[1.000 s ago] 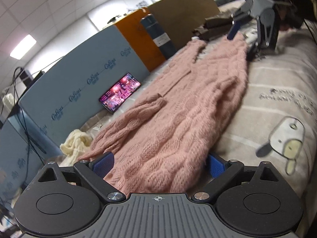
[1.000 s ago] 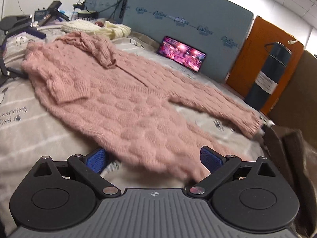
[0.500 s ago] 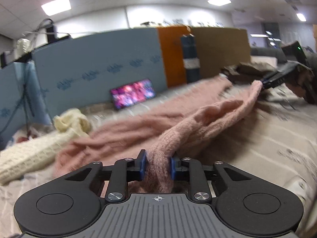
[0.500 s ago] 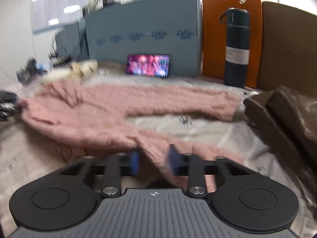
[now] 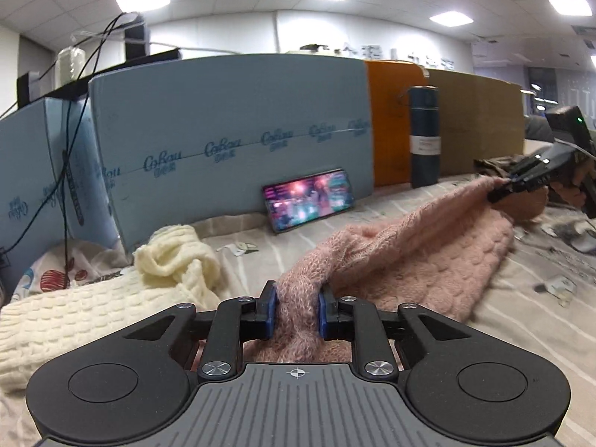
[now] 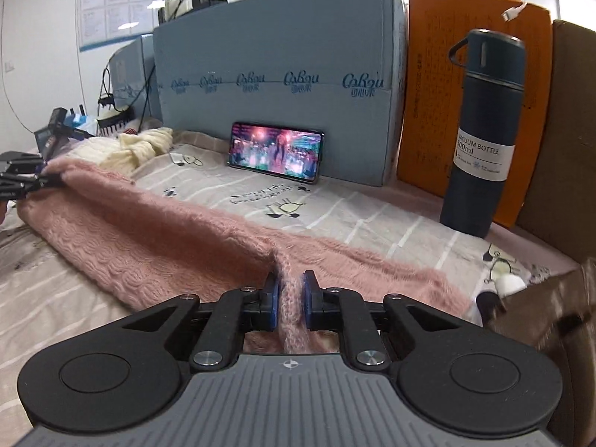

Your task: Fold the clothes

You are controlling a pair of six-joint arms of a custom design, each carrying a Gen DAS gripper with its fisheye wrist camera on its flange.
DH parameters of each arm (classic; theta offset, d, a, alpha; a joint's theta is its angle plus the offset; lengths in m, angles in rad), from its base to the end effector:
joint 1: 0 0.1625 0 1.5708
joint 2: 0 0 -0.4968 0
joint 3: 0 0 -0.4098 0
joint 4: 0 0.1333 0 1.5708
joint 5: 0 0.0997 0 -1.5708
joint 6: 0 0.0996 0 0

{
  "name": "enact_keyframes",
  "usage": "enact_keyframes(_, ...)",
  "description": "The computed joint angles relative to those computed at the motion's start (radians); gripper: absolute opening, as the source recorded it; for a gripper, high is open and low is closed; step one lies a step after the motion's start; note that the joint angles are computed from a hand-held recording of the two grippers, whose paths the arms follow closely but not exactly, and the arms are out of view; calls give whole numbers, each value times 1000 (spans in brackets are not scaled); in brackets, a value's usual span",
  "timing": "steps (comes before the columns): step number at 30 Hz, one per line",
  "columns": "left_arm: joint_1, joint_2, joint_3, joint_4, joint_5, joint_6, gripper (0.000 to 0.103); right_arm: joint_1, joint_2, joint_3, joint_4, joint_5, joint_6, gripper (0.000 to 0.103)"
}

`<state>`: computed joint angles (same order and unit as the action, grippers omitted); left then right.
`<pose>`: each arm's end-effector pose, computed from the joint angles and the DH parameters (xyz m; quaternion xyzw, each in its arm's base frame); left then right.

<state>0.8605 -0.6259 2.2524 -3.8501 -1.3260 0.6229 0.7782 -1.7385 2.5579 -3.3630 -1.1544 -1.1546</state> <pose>-0.2182 -0.4952 0.0282 0.5505 0.7631 -0.3230 0.1016 -0.1119 -0.3540 0.3840 0.2507 -0.8334 0.4083 0.2754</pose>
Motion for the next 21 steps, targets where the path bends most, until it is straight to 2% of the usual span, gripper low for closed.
enact_keyframes(3,4,14,-43,54,45,-16,27,33,32,-35,2,-51,17,12)
enact_keyframes(5,0,40,-66,36,91,-51,42,46,53,-53,-3,-83,34,19)
enact_keyframes(7,-5,61,-82,6,131,-102,51,36,57,-57,-12,-94,51,42)
enact_keyframes(9,-10,73,-88,-24,155,-126,55,13,47,-56,-8,-88,67,45)
enact_keyframes(11,-27,94,-95,-58,206,-108,61,-33,22,-48,7,-51,88,48)
enact_keyframes(14,-52,134,-111,-103,281,-65,64,-134,-26,-22,34,50,141,50)
enact_keyframes(16,-64,153,-128,-114,316,-63,64,-190,-29,11,-17,109,190,45)
enact_keyframes(18,-57,141,-128,-97,290,-98,64,-224,-11,46,-116,147,231,37)
enact_keyframes(19,-52,131,-125,-89,269,-118,64,-236,-3,61,-151,168,232,25)
enact_keyframes(21,-38,107,-114,-76,209,-154,64,-236,18,83,-237,183,217,11)
